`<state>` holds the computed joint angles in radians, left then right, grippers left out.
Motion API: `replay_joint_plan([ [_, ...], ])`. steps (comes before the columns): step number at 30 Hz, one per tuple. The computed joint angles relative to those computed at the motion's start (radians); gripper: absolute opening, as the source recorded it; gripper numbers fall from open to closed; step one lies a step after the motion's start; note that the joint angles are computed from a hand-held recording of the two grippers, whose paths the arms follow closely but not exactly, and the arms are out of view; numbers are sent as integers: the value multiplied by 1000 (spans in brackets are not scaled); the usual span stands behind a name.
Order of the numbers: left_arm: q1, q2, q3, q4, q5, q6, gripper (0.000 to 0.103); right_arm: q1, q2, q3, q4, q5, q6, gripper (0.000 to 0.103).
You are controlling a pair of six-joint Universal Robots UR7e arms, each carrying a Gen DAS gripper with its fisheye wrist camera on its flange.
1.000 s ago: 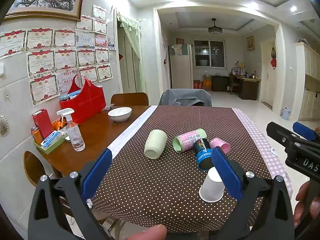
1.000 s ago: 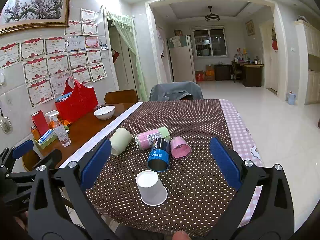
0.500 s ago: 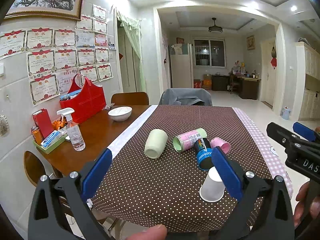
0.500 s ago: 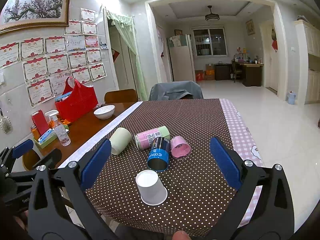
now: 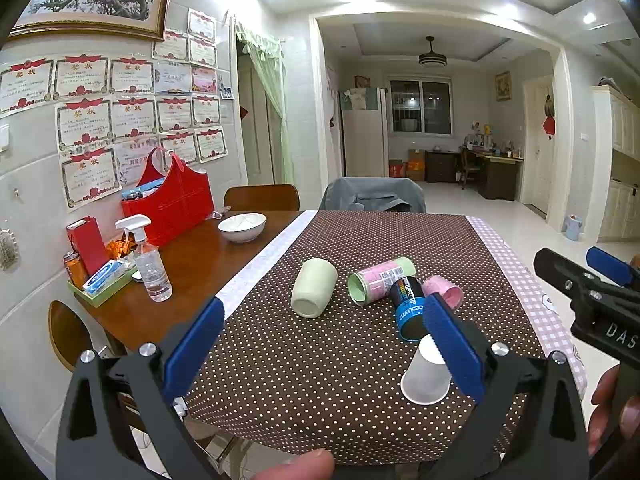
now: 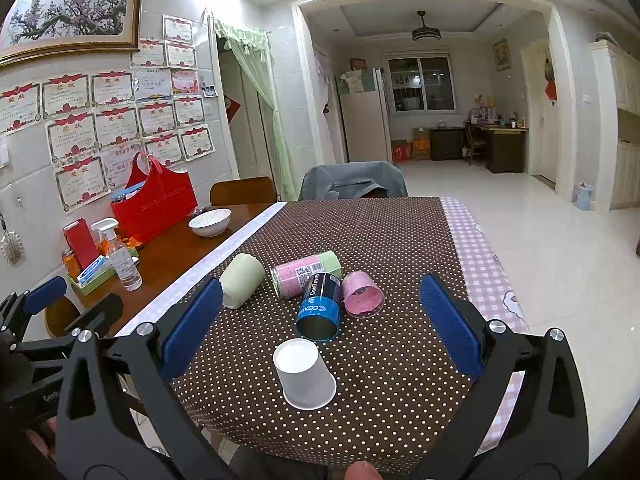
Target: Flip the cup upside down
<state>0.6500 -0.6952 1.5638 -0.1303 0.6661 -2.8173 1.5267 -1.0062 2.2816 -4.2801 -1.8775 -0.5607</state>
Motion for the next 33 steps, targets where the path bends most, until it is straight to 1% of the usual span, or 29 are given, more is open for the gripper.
replay_joint_plan([
  [30,6,-12,12,-9,0,10,98,3,-1,1,4,-4,4,97],
  [33,5,-21,31,-46,-1,33,98,2,-2,1,6,-4,4,97],
])
